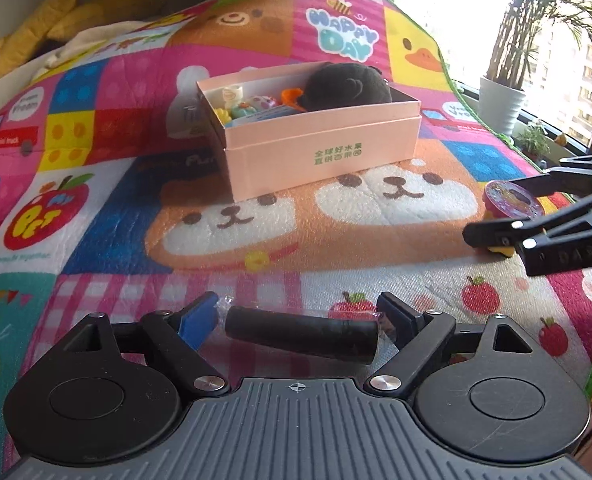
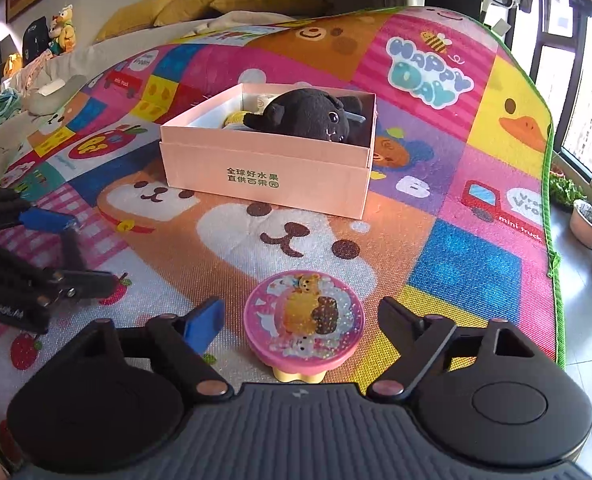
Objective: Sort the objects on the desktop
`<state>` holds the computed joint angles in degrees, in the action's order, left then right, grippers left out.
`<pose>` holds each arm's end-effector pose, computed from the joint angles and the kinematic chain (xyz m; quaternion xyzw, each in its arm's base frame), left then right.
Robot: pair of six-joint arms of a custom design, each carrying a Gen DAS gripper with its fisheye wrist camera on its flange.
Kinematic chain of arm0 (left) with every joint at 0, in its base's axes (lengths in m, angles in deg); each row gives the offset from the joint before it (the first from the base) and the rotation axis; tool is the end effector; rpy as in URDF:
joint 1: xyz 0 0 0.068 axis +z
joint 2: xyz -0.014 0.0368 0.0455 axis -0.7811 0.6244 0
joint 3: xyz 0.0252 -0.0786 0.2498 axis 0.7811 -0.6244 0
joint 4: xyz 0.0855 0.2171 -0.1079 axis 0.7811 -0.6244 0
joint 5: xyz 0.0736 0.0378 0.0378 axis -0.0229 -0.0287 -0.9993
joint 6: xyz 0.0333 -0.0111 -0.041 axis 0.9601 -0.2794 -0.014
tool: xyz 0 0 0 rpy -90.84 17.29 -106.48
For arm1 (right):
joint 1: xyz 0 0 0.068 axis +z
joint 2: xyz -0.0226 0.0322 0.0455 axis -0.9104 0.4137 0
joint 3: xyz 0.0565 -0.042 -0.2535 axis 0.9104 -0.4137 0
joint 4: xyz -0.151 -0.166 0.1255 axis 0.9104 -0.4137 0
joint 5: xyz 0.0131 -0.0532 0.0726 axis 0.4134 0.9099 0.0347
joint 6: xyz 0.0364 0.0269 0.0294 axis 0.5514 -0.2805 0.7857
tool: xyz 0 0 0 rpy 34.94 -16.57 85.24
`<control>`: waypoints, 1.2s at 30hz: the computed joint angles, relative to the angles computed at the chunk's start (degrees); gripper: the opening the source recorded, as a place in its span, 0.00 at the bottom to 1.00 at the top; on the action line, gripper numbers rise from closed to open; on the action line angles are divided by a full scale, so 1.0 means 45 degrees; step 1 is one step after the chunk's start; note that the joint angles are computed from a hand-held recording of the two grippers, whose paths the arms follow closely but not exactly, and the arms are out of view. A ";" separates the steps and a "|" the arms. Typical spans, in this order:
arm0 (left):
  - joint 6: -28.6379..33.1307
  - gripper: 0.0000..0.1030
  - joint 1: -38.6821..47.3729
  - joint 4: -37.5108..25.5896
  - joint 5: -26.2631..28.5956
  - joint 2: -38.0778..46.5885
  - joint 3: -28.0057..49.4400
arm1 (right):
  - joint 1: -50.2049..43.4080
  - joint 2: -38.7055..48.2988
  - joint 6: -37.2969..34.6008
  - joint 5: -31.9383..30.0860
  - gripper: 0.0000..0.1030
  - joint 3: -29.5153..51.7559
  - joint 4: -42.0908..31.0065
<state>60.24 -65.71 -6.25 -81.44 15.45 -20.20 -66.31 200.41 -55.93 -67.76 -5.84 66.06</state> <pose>0.2337 -0.0509 0.0733 -0.0166 0.9149 0.0250 0.4026 0.3285 0.0133 0.0605 -0.3287 0.8462 0.1327 0.3978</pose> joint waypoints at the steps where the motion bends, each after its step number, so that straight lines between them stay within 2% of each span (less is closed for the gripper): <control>1: -0.0055 0.87 -0.0052 0.0028 -0.0018 -0.0170 -0.0167 | 0.0072 -0.0045 -0.0017 0.0144 0.59 0.0106 -0.0209; 2: -0.0108 0.87 -0.0100 0.0044 -0.0023 -0.0340 -0.0314 | 0.0115 -0.0121 -0.0077 0.0218 0.54 0.0239 -0.0567; 7: -0.0054 0.87 -0.0368 -0.0422 -0.0097 -0.1475 -0.0668 | -0.0084 -0.0977 -0.0550 -0.0132 0.54 -0.0052 -0.1263; 10: 0.0621 0.87 -0.0587 -0.1014 -0.0705 -0.2613 -0.0441 | -0.0201 -0.2068 -0.1206 -0.0330 0.54 -0.0387 -0.1626; 13: 0.1498 0.87 -0.0384 -0.1447 -0.1124 -0.3643 0.0316 | -0.0319 -0.3684 -0.0725 -0.0721 0.54 -0.0397 -0.1406; 15: 0.2109 0.87 -0.0118 -0.1124 -0.1304 -0.3571 0.1125 | -0.0310 -0.4557 0.0002 -0.1099 0.54 0.0119 -0.1374; 18: 0.2531 0.87 0.0618 -0.0296 -0.0707 -0.2205 0.2830 | 0.0225 -0.4756 0.0777 -0.1579 0.54 0.1949 -0.2005; 20: 0.2705 0.88 0.1008 0.0162 -0.0439 -0.0746 0.4180 | 0.0936 -0.4031 0.1077 -0.1327 0.54 0.3831 -0.3268; 23: 0.2641 0.89 0.1779 0.0230 0.0336 0.1726 0.6554 | 0.2065 -0.1970 0.1584 -0.0528 0.54 0.7177 -0.5285; 26: 0.2242 0.92 0.2492 -0.0106 0.0740 0.3604 0.8223 | 0.3045 0.0507 0.2198 0.0858 0.54 1.0204 -0.6018; 27: 0.2020 0.93 0.2747 -0.0298 0.0893 0.3969 0.8514 | 0.3302 0.1423 0.2379 0.1343 0.58 1.1282 -0.6248; 29: 0.1413 0.95 0.3302 -0.0315 0.1471 0.4125 0.8325 | 0.3611 0.3105 0.2459 0.1991 0.68 1.3307 -0.6973; 31: 0.1036 0.98 0.3738 0.0325 0.1833 0.3818 0.7352 | 0.3650 0.4169 0.2281 0.2190 0.68 1.4421 -0.7513; 36: 0.0824 1.00 0.4155 0.1528 0.2775 0.3378 0.5455 | 0.2988 0.4509 0.1160 0.1391 0.68 1.3971 -0.8171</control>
<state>63.95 -47.01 0.63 -68.95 30.65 4.35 -52.86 220.70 -50.71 -61.50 57.03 29.28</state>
